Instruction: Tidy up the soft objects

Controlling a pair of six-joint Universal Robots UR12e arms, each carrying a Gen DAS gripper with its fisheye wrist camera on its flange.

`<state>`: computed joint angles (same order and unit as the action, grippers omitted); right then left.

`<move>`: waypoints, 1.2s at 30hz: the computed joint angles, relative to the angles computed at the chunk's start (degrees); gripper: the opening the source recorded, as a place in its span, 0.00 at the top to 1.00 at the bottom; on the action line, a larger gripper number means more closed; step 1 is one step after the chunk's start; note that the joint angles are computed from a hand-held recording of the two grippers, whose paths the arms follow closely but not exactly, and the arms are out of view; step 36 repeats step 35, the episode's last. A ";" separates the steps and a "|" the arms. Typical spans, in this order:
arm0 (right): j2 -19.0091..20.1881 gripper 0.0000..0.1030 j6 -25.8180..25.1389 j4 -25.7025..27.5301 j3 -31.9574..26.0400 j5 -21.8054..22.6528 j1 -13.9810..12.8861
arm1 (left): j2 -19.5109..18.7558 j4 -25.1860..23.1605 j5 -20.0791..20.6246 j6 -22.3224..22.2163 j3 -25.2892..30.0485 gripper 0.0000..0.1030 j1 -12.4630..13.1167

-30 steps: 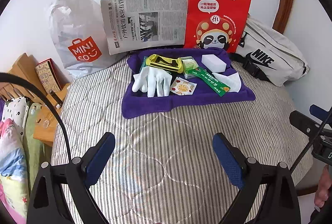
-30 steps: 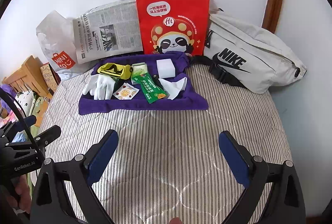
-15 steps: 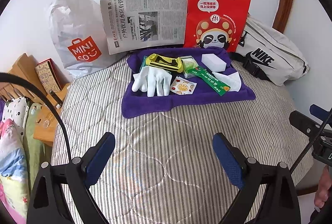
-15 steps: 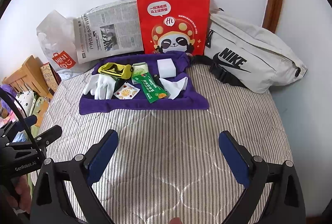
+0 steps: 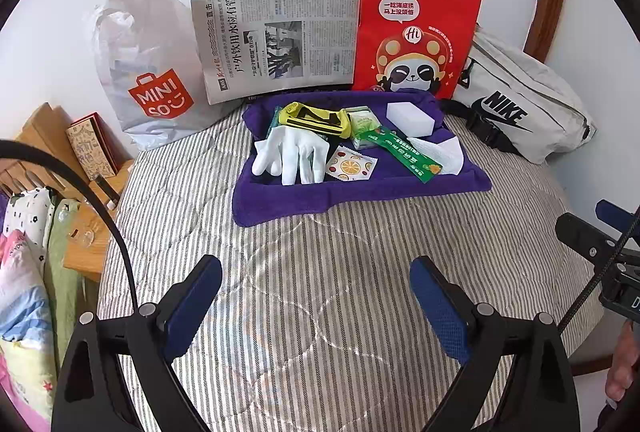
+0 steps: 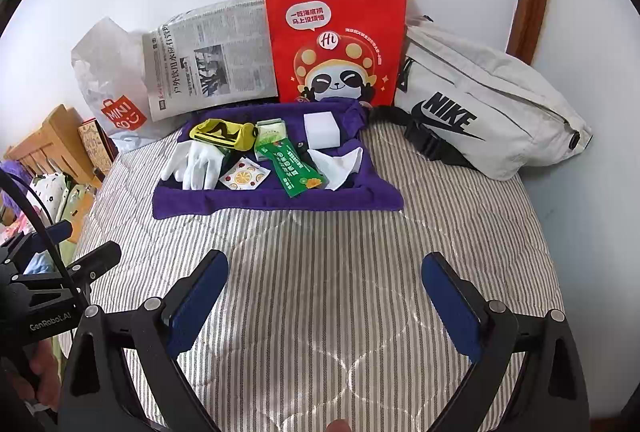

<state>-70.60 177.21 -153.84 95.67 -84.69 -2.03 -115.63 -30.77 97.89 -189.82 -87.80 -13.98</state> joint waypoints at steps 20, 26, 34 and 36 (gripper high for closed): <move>0.08 0.06 -0.13 0.03 -0.05 0.19 0.02 | 0.10 0.25 0.25 -0.23 -0.23 0.08 0.00; 0.08 0.06 -0.19 0.10 -0.03 0.15 0.06 | 0.12 0.15 0.51 -0.30 -0.29 0.08 -0.02; 0.51 0.06 -0.57 0.44 -0.33 0.31 0.15 | -0.10 1.31 0.92 0.18 -0.13 0.08 0.07; 0.60 0.06 -0.60 0.56 -0.41 0.32 0.14 | -0.17 1.46 0.94 0.22 0.00 0.07 0.05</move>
